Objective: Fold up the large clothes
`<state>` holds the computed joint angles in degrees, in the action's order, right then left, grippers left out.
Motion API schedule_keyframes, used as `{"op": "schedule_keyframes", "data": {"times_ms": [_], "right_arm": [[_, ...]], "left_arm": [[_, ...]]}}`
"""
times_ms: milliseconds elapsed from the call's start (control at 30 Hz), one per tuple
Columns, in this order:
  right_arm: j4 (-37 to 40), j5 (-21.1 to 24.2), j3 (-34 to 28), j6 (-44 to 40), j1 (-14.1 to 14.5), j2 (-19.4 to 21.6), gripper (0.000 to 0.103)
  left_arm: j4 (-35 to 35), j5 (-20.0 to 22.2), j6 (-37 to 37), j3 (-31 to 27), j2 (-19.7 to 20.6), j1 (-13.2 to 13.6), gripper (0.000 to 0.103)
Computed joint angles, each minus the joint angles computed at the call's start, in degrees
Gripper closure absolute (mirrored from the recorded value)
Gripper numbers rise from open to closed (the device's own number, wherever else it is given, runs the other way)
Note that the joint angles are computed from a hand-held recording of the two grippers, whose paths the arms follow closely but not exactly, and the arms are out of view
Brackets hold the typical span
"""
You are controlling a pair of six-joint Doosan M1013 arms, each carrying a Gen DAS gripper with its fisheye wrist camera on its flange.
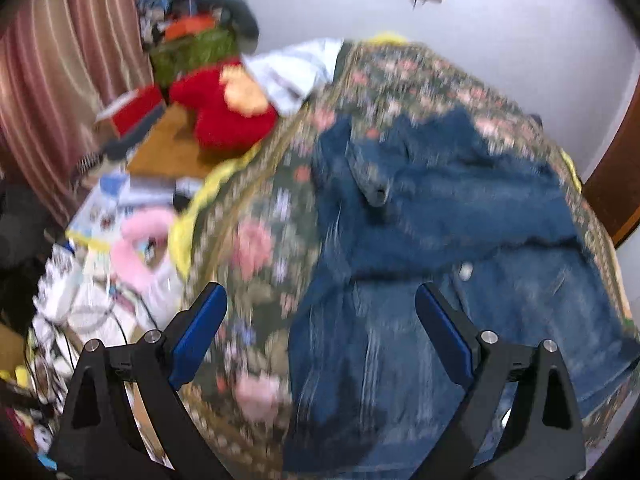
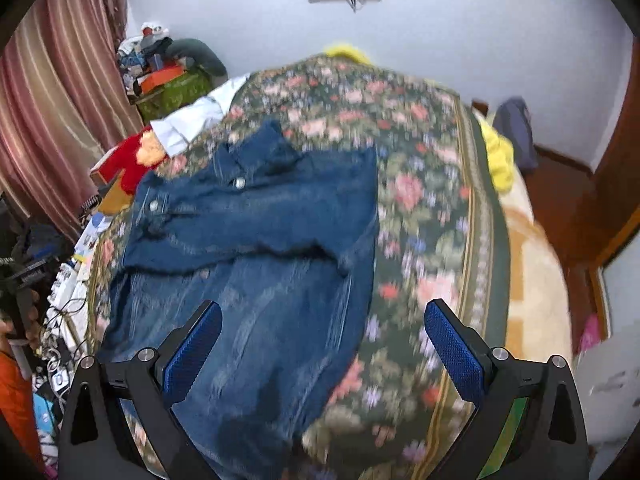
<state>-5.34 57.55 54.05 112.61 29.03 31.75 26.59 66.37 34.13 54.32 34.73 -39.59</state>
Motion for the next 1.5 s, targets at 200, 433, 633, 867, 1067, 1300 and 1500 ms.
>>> {"op": "schedule_keyframes", "data": {"times_ms": [200, 433, 633, 867, 1067, 1300, 1500], "right_arm": [[4.87, -0.23, 5.83, 3.61, -0.39, -1.87, 0.002], [10.58, 0.13, 7.91, 2.0, -0.34, -2.14, 0.002], [13.47, -2.16, 9.14, -1.62, 0.52, -2.42, 0.005], [8.8, -2.47, 8.42, -4.89, 2.72, -1.47, 0.017], [10.6, -5.97, 9.43, -2.85, 2.17, -2.03, 0.067], [17.65, -9.21, 9.7, -4.07, 0.57, -2.48, 0.079], [21.99, -12.66, 7.69, -6.41, -0.29, -1.76, 0.084]], "left_arm": [[-5.75, -0.43, -2.0, 6.68, -1.71, -0.19, 0.007], [-11.05, -3.1, -5.18, 13.06, -3.13, -0.06, 0.007], [-15.71, -6.78, -5.57, 15.96, -3.48, -0.26, 0.007], [-11.73, -7.16, -8.11, 16.78, -3.61, -2.11, 0.019], [-7.38, -2.72, -6.04, 14.9, -3.87, -3.42, 0.077], [-5.17, -6.41, -6.32, 13.47, -5.6, -2.6, 0.083], [-0.87, -10.78, -3.53, 7.76, -4.55, -1.79, 0.083]]}}
